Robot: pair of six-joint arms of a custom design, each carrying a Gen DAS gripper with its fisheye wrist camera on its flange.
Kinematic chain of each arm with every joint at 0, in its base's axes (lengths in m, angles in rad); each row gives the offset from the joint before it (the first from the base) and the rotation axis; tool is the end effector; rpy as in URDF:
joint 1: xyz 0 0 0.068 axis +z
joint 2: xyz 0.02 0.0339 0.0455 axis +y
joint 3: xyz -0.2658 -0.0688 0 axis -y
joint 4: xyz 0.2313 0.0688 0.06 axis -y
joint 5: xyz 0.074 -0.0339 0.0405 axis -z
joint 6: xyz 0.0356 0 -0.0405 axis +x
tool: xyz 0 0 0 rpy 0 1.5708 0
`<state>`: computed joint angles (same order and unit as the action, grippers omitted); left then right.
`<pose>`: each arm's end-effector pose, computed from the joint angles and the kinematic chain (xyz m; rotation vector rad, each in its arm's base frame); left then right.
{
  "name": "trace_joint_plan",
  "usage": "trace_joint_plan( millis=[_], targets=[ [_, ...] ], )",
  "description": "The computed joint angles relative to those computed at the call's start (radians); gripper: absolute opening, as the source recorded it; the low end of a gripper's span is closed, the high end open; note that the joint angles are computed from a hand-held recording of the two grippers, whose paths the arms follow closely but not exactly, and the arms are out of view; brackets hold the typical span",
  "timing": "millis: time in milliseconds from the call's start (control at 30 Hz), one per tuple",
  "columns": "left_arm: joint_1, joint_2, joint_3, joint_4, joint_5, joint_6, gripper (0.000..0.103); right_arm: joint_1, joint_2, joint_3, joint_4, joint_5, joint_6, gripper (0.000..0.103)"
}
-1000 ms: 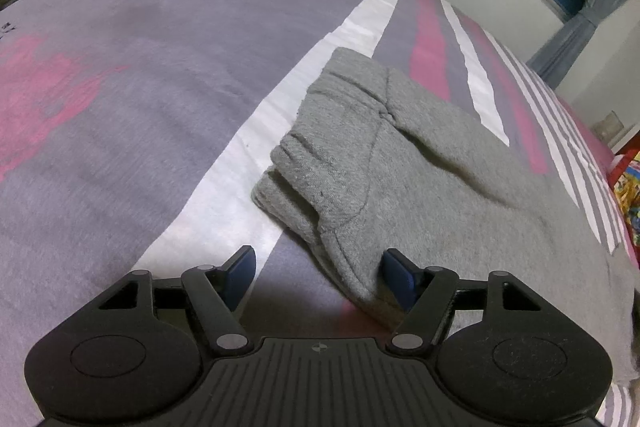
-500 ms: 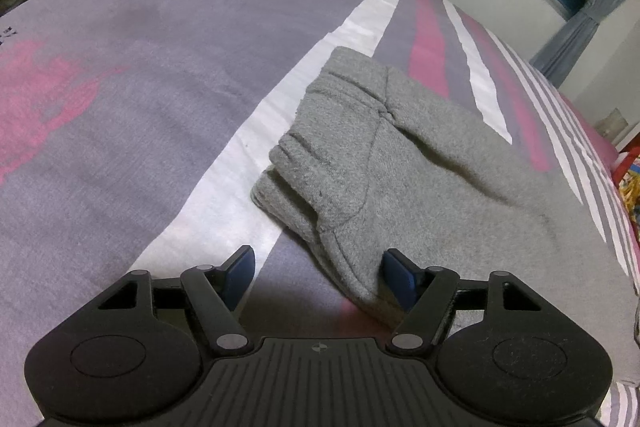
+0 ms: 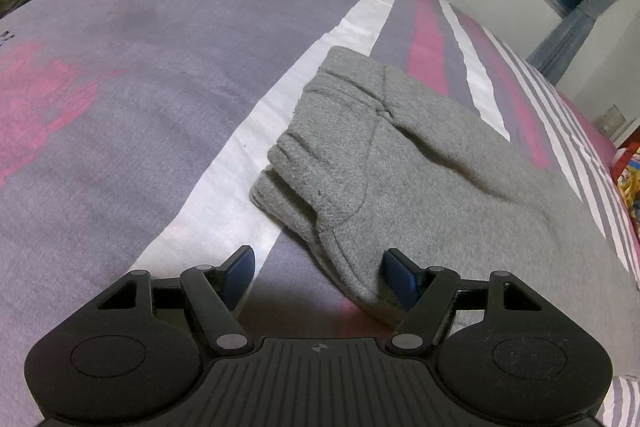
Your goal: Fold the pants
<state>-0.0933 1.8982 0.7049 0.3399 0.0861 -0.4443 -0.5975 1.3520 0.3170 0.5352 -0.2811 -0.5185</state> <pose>0.3168 -0.0327 0.0898 -0.3888 2.4191 -0.3457 0.1932 -0.1195 0.1529 -0.0917 2.0714 -0.4011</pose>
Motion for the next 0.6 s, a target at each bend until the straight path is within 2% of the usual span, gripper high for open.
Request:
trace_joint_plan(
  millis=[100,200,333,433,500,600],
  targets=[
    [0.002,-0.001,-0.004,0.004,0.003,0.004,0.071,-0.249,-0.108,0.027,-0.087,-0.223,0.214,0.004],
    [0.002,0.000,-0.002,0.003,0.002,0.005,0.071,-0.521,-0.041,0.081,-0.120,-0.463,0.384,0.004],
    [-0.004,-0.003,0.010,-0.018,-0.008,0.003,0.071,-0.686,0.261,0.176,-0.105,-0.547,0.456,0.004],
    [-0.003,-0.001,0.032,-0.050,-0.007,0.006,0.071,-0.739,0.464,0.283,-0.217,-0.538,0.423,0.004],
    [-0.004,0.001,0.042,-0.063,-0.009,0.008,0.071,-0.770,0.543,0.310,-0.210,-0.590,0.424,0.004],
    [-0.007,0.002,0.046,-0.067,-0.013,0.008,0.072,-0.793,0.561,0.321,-0.200,-0.632,0.460,0.004]
  ],
)
